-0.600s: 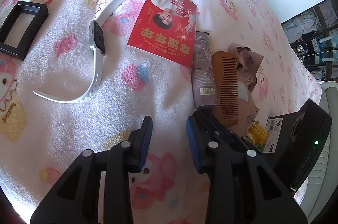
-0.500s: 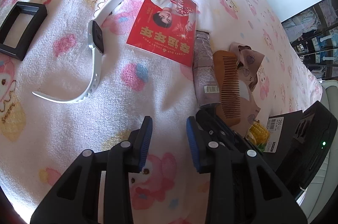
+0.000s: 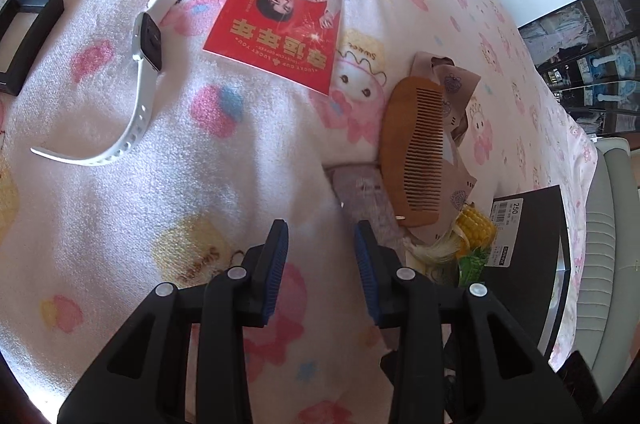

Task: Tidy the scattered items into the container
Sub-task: 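Move the right tool toward the grey-brown tube beside the black box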

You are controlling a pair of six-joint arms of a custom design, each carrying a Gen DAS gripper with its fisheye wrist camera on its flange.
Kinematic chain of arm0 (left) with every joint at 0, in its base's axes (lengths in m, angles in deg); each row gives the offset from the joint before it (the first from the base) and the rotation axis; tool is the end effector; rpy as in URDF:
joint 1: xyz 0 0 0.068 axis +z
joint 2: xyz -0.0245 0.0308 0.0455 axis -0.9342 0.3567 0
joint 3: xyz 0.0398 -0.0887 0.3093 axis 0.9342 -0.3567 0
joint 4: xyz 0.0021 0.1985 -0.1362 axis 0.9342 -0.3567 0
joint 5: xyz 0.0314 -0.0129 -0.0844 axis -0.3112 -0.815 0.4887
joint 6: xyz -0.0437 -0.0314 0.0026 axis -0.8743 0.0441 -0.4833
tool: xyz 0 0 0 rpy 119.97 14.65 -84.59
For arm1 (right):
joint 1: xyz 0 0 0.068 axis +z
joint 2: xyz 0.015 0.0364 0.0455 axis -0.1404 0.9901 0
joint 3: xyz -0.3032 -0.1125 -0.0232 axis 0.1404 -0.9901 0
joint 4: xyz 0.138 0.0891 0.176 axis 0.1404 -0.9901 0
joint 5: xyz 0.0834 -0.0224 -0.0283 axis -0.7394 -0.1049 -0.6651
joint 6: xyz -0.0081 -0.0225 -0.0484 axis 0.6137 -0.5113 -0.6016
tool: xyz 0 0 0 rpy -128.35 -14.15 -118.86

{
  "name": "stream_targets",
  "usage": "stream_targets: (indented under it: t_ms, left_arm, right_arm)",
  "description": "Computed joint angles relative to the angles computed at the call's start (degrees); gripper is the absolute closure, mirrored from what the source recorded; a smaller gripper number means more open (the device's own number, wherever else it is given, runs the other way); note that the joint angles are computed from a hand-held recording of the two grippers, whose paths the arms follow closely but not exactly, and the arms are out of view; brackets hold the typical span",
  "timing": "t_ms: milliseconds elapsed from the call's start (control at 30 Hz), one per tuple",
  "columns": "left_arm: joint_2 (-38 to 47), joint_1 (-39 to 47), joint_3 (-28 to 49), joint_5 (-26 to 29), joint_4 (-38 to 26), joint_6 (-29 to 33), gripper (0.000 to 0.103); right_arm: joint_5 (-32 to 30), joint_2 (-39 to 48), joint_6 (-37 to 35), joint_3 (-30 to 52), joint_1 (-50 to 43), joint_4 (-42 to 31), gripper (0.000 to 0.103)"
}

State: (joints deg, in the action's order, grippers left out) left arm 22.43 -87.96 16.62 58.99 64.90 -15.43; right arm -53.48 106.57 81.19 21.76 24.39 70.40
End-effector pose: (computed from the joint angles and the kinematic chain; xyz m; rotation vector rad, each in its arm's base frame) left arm 0.2839 -0.0987 0.1762 -1.0828 2.5145 -0.5391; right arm 0.2695 0.1839 0.1943 -0.6989 2.6405 0.6111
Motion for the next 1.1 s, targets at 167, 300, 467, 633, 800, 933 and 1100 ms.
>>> stream_targets:
  t_ms: [167,300,467,633,800,933,1100]
  left_arm:
    - [2.64,-3.32,2.94,1.98,-1.31,0.98,0.068]
    - [5.19,-5.55,5.43,4.55,-1.66,2.17,0.063]
    - [7.57,-8.49,8.90,4.95,-2.75,3.67,0.063]
    - [9.31,-8.90,10.73,6.26,-3.17,4.13,0.061]
    - [12.27,-10.12,13.34,7.95,-2.85,4.83,0.054]
    - [13.59,-11.81,16.41,6.54,-6.42,7.23,0.055]
    - [14.34,-13.71,18.77,5.38,-10.06,9.37,0.057]
  right_arm:
    - [0.95,-8.19,-0.72,-7.50,-2.97,-1.39,0.092]
    - [-0.72,-12.28,-4.88,-10.56,-7.67,-5.41,0.092]
    - [-0.41,-13.11,-5.51,-14.65,-12.53,-5.23,0.091]
    - [4.60,-14.76,-3.90,-16.37,-14.52,-4.99,0.091]
    - [1.04,-16.41,-1.00,-16.13,-17.60,-6.02,0.091]
    - [-1.14,-14.06,0.14,-16.16,-16.56,-6.13,0.091]
    - [-1.88,-12.62,2.01,-16.55,-16.14,-4.91,0.091]
